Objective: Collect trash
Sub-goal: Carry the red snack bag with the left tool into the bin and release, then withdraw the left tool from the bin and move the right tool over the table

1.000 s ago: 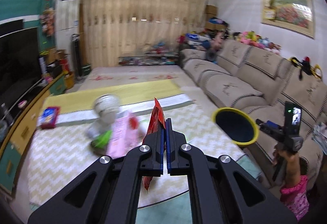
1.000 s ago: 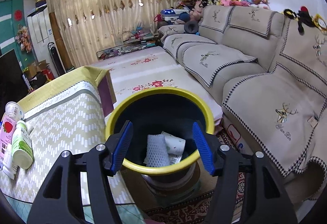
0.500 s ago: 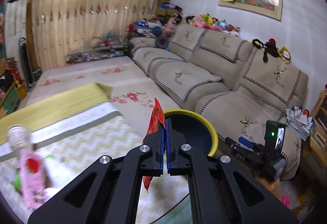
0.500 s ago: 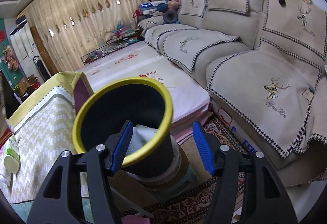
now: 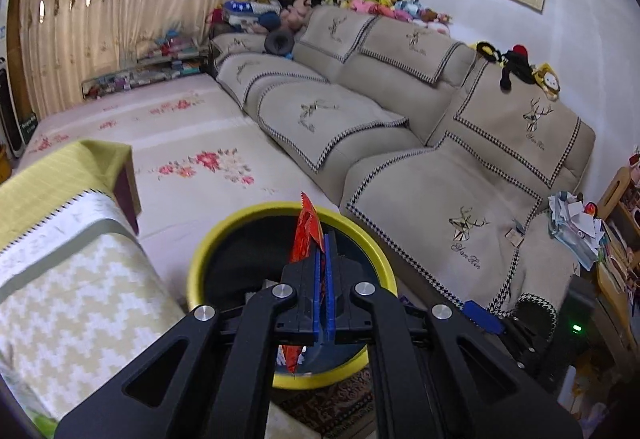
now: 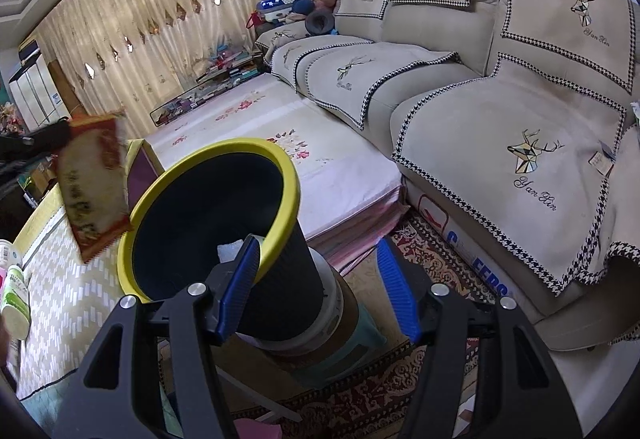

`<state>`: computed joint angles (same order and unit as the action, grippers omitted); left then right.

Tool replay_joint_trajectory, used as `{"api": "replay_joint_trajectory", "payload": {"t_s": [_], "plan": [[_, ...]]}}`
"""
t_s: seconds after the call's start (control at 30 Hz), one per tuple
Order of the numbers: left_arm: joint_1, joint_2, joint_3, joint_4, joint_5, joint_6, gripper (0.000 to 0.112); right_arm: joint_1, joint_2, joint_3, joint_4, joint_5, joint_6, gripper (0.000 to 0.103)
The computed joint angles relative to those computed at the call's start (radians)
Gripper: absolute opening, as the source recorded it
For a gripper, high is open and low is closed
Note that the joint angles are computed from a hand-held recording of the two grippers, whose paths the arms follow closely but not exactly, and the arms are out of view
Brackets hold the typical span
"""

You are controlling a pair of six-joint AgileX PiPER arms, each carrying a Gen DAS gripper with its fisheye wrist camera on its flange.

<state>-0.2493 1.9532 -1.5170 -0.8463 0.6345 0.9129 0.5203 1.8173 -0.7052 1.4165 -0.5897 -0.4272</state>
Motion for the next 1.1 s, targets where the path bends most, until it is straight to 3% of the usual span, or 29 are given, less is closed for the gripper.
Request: {"api": "replay_joint_trajectory", "payload": {"t_s": [0.13, 0.17, 0.2, 0.27, 0.47, 0.63, 0.77, 0.83, 0.97, 1.1], "plan": [[-0.036, 0.076, -0.056, 0.037, -0.052, -0.055, 0.006, -0.005, -0.004, 0.007, 0.000, 0.005, 0.004, 0.058], [-0.037, 0.081, -0.057, 0.036, -0.056, -0.057, 0.016, -0.004, -0.006, 0.006, 0.003, 0.004, -0.001, 0.058], [-0.040, 0.091, -0.061, 0.042, -0.068, -0.070, 0.038, -0.005, -0.007, 0.008, 0.000, 0.004, 0.000, 0.058], [-0.033, 0.090, -0.042, 0.009, -0.092, -0.050, 0.058, -0.003, -0.012, 0.003, 0.009, 0.004, -0.016, 0.058], [0.037, -0.006, 0.075, -0.090, -0.087, 0.054, 0.073, 0.032, -0.022, -0.008, 0.052, -0.010, -0.056, 0.060], [0.198, -0.238, 0.308, -0.244, -0.044, 0.269, 0.086, 0.084, -0.027, -0.031, 0.110, -0.030, -0.102, 0.061], [0.360, -0.402, 0.441, -0.292, 0.033, 0.369, 0.092, 0.121, -0.015, -0.068, 0.147, -0.035, -0.140, 0.062], [0.490, -0.464, 0.478, -0.272, 0.124, 0.382, 0.093, 0.142, -0.002, -0.095, 0.164, -0.033, -0.164, 0.062], [0.753, -0.520, 0.493, -0.270, 0.286, 0.440, 0.097, 0.185, 0.023, -0.155, 0.200, -0.031, -0.229, 0.063], [0.982, -0.526, 0.478, -0.282, 0.387, 0.516, 0.098, 0.237, 0.067, -0.244, 0.256, -0.033, -0.314, 0.065]]}}
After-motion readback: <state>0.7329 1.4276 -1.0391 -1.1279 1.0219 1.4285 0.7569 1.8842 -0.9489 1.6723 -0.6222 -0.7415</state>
